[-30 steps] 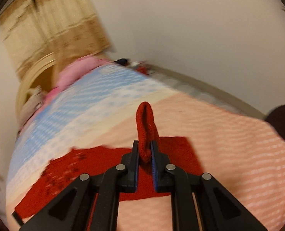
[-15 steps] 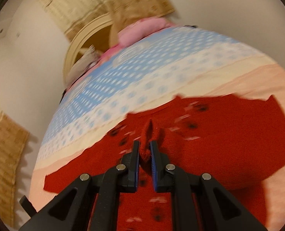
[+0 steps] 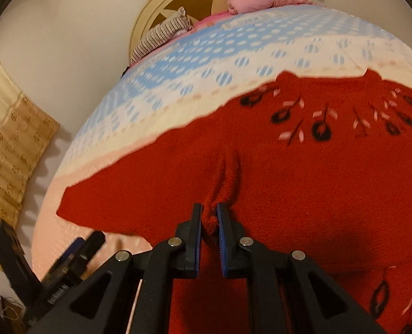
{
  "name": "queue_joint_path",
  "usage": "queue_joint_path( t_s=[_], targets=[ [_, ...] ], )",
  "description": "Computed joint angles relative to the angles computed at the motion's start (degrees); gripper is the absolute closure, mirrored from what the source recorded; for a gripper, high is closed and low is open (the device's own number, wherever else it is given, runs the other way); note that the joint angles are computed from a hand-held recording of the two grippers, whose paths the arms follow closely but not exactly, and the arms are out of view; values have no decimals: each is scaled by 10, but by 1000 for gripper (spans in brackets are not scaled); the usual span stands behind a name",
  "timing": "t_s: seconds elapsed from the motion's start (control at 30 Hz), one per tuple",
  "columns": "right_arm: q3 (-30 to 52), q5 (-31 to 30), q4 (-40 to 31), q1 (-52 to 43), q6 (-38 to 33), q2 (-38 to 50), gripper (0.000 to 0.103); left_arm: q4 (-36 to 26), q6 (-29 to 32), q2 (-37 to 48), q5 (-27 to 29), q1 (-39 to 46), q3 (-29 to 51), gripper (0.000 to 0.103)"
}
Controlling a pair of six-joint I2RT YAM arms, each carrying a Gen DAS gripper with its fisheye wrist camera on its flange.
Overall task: Fold small clothes
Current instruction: 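Fold the held sleeve across the sweater body and open the right gripper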
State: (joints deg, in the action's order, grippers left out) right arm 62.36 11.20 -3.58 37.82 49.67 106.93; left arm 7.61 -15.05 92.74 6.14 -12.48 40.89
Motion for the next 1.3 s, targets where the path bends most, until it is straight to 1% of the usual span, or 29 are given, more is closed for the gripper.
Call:
queue_joint_path(
  t_s=[0.07, 0.1, 0.13, 0.17, 0.2, 0.27, 0.3, 0.33, 0.4, 0.5, 0.57, 0.63, 0.7, 0.73, 0.77, 0.8, 0.87, 0.93, 0.97, 1.0, 1.03, 1.1, 1.13, 1.2, 1.27, 1.3],
  targets=[
    [-18, -10, 23, 2, -6, -2, 88, -1, -2, 0, 10, 7, -1, 0],
    [-22, -12, 31, 4, -10, -2, 82, -3, -3, 3, 14, 10, 1, 0],
    [-26, -25, 45, 1, -13, -3, 67, -6, -4, 6, 17, 11, 4, 0],
    [-34, -40, 59, 0, -12, -7, 60, -9, -5, 9, 19, 12, 7, 0],
    [-49, -67, 85, -5, -7, -16, 51, -11, -5, 10, 20, 12, 8, 0],
    [-69, -89, 104, -6, -4, -37, 51, -11, -7, 11, 21, 12, 8, 0],
    [-78, -85, 103, -3, -8, -54, 51, -10, -7, 10, 21, 12, 7, 0],
    [-90, -67, 100, 2, -12, -73, 51, -11, -6, 10, 22, 12, 7, 0],
    [-118, -12, 78, 9, -20, -125, 51, -11, -6, 9, 21, 12, 6, 0],
    [-156, 81, -4, 3, -19, -215, 51, -11, -5, 7, 19, 11, 5, 0],
    [-183, 130, -67, -15, -14, -277, 58, -13, 1, 2, 10, 5, 4, 0],
    [-213, 145, -121, -53, -8, -339, 74, -11, 16, -12, -9, -12, 0, 0],
    [-248, 145, -164, -107, 2, -401, 77, -12, 39, -34, -55, -49, -6, 0],
    [-263, 144, -180, -132, 6, -425, 77, -19, 46, -43, -69, -68, -2, 0],
    [-279, 130, -186, -163, 3, -444, 77, -29, 47, -46, -68, -79, 5, 0],
    [-292, 114, -186, -187, -3, -454, 77, -44, 46, -50, -57, -93, 16, 0],
    [-312, 87, -177, -223, -5, -441, 77, -65, 38, -50, -39, -115, 40, 0],
    [-334, 71, -148, -231, -11, -420, 76, -87, 26, -32, -45, -149, 77, 0],
    [-344, 90, -139, -220, -14, -420, 76, -92, 23, -23, -51, -161, 90, 0],
    [-346, 140, -128, -188, -19, -402, 76, -92, 22, -7, -64, -181, 107, 0],
    [-335, 163, -134, -169, -13, -384, 76, -90, 21, 3, -78, -194, 118, 0],
    [-316, 189, -154, -152, -8, -361, 75, -104, 22, 45, -128, -226, 158, 0],
    [-316, 191, -154, -153, -12, -359, 73, -123, 20, 77, -152, -238, 187, 0],
    [-333, 185, -139, -157, -17, -375, 71, -143, 17, 117, -173, -249, 218, 0],
    [-343, 176, -125, -165, -23, -387, 68, -166, 15, 143, -183, -254, 237, 0],
    [-349, 169, -116, -168, -28, -393, 62, -180, 15, 149, -177, -252, 242, 0]
  ],
)
